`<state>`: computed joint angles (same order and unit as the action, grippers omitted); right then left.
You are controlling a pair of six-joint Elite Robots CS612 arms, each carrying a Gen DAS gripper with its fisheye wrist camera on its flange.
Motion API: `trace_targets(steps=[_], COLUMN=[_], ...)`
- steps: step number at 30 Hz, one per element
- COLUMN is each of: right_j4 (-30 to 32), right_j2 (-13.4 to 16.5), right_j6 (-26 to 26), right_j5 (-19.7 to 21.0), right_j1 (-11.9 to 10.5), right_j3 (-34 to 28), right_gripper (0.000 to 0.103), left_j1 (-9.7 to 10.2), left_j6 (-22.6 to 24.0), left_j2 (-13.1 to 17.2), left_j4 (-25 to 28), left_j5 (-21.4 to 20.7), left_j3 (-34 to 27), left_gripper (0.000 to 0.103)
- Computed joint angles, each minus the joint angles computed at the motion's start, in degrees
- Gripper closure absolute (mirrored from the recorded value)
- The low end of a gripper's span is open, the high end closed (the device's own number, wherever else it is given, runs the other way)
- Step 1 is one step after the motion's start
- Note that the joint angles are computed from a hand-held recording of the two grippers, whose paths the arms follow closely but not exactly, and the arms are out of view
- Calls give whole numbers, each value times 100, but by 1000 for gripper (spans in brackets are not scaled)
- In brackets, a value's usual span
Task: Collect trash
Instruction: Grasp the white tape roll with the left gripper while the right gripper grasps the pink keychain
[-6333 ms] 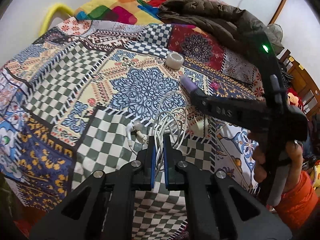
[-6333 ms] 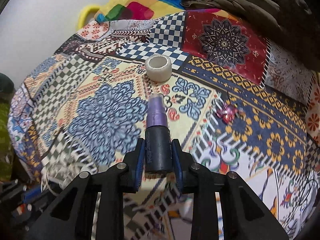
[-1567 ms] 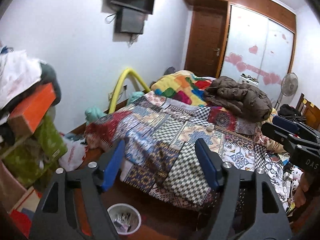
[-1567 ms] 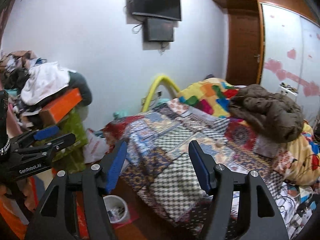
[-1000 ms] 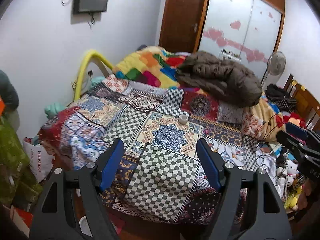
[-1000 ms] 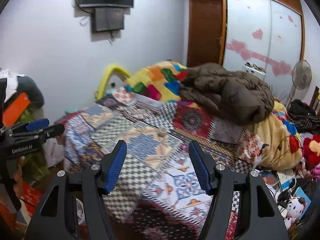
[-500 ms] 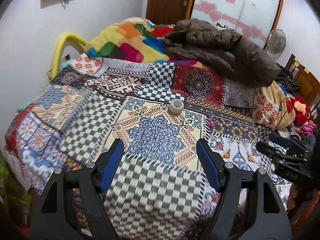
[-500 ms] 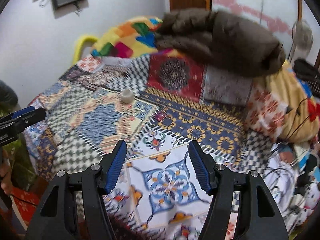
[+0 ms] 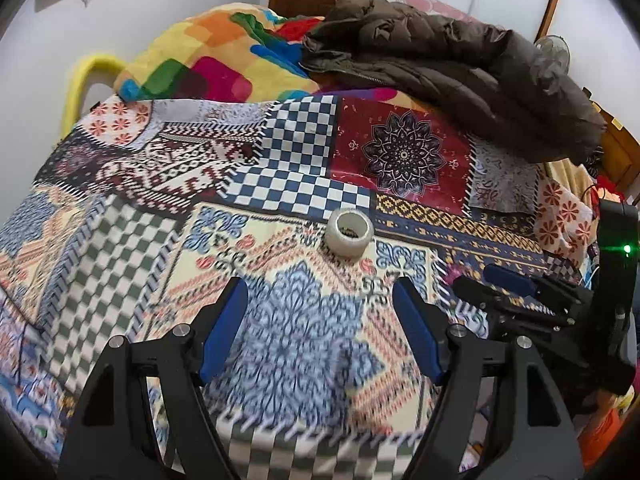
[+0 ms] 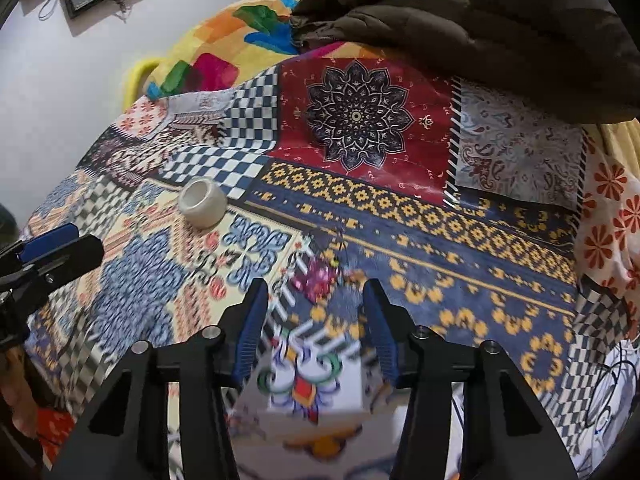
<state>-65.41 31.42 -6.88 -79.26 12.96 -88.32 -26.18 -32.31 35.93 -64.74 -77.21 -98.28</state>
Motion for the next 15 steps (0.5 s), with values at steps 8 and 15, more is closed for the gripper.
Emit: trace_targets(steps=[8,15], right_j4=[-345,-378], right_j2=[119,144], right_j6=[-17,99], right_j5=[-365,-190], right_j1=[99,14], right_j3=[18,-33], right_gripper=[81,88], left_j1=[130,190], left_j6=[208,180], left_j2=[-59,-55], left_j4=[-386,-646], left_j5=[-173,-244], left_j3=[581,891], left_gripper=[29,43])
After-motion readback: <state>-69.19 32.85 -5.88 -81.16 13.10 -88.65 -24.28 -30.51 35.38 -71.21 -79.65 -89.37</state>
